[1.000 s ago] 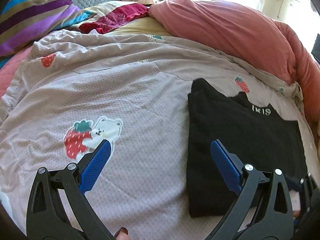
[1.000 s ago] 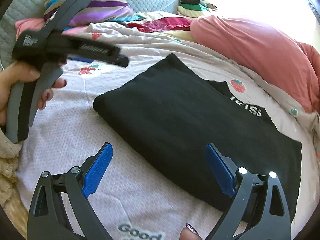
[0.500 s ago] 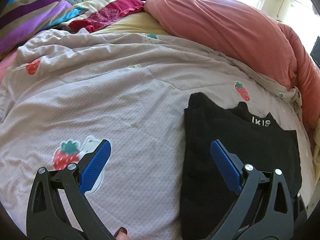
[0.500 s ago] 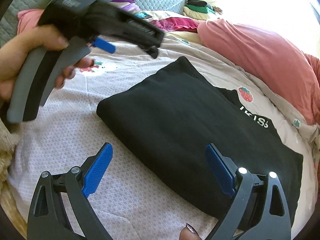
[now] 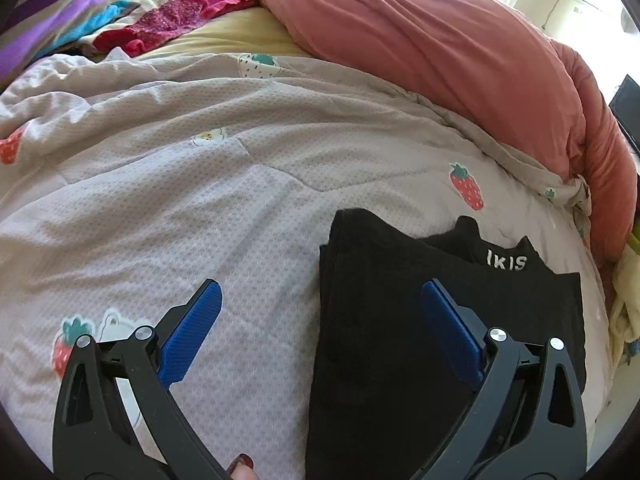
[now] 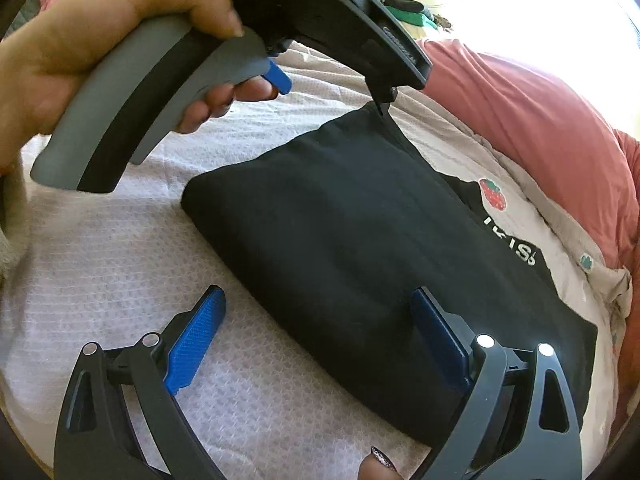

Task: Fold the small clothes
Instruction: 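Grasp the folded sweatshirt edge with the left tool while the right tool grasps it too, then lift the sweatshirt edge with both tools and fold it over in half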

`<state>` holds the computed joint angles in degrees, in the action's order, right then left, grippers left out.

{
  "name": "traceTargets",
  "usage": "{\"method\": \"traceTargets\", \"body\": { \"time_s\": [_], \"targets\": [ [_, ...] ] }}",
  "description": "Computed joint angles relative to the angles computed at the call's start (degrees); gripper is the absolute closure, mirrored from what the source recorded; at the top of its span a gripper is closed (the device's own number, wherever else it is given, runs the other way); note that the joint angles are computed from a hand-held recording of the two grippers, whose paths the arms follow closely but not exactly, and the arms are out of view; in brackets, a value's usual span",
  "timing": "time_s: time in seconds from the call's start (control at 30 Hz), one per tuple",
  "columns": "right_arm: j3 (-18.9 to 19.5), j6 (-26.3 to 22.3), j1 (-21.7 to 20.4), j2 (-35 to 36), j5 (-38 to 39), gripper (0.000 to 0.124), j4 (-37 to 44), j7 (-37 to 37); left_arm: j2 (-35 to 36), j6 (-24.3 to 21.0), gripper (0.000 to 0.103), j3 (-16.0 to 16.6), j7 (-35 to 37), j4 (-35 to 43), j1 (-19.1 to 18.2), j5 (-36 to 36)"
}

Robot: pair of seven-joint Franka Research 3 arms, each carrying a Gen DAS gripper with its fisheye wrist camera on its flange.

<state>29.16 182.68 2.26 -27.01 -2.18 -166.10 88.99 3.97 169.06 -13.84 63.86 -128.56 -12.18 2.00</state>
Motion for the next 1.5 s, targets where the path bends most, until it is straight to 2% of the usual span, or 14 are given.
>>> {"method": "traceTargets", "body": {
  "time_s": [0.1,0.2,0.4,0.53,0.57,0.73,0.8,0.83,0.93,1.0,1.2,1.37,1.43,1.5],
  "targets": [
    [4.9,0.6,-5.1,0.8,-1.1,0.031,1.3,1.2,0.9,-0.4,0.01,0.4,-0.7,0.9,0.3,1.0],
    [10.4,1.2,-10.6,1.7,-2.2,0.031,2.9,2.6,1.4,-0.6,0.01,-0.6,2.3,1.0,1.4,-3.0],
    [24.2,3.5,-24.1,0.8,-4.1,0.033,5.5,6.1,1.9,-0.7,0.01,-1.1,5.1,1.0,2.5,-7.4],
    [29.7,6.8,-29.2,-0.8,-3.1,0.05,5.5,5.7,2.2,-0.7,0.01,-1.7,7.4,1.2,3.0,-10.6],
    [29.7,8.0,-28.9,-1.0,-2.6,0.053,5.0,5.1,2.3,-0.7,0.01,-1.9,8.0,1.3,3.1,-11.4],
    [25.8,11.7,-24.0,-0.9,1.0,0.099,2.7,2.5,3.1,-1.7,0.01,-5.4,18.9,2.4,4.9,-24.5],
    [21.4,12.9,-20.3,0.3,2.3,0.108,1.9,1.7,3.3,-2.1,0.01,-5.3,20.2,2.8,4.4,-25.7],
    [17.8,13.4,-17.3,1.0,2.6,0.11,1.4,1.4,3.5,-2.4,0.01,-5.6,21.6,3.0,4.4,-27.2],
    [12.4,14.8,-12.5,1.3,4.1,0.113,0.2,0.5,4.1,-3.6,0.01,-6.8,26.4,3.9,4.6,-32.8],
    [11.0,15.3,-10.4,0.1,5.8,0.113,-0.8,0.2,4.6,-4.7,0.01,-8.1,31.7,4.7,5.2,-39.0],
    [8.6,16.6,-6.5,-1.4,10.7,0.114,-2.7,-1.5,4.7,-5.0,0.01,-8.1,36.7,5.2,3.2,-44.9],
    [3.9,17.5,-1.8,-1.1,13.1,0.114,-3.5,-3.7,5.1,-6.1,0.046,-8.0,40.5,5.9,1.8,-49.2],
    [3.2,17.7,-1.0,-0.9,14.3,0.114,-3.7,-4.9,4.8,-5.5,0.069,-8.5,42.3,5.7,1.4,-51.7],
    [2.1,18.7,0.0,-0.5,15.5,0.114,-3.9,-5.9,4.1,-4.2,0.076,-8.0,41.5,5.2,0.1,-50.7]
  ]
}}
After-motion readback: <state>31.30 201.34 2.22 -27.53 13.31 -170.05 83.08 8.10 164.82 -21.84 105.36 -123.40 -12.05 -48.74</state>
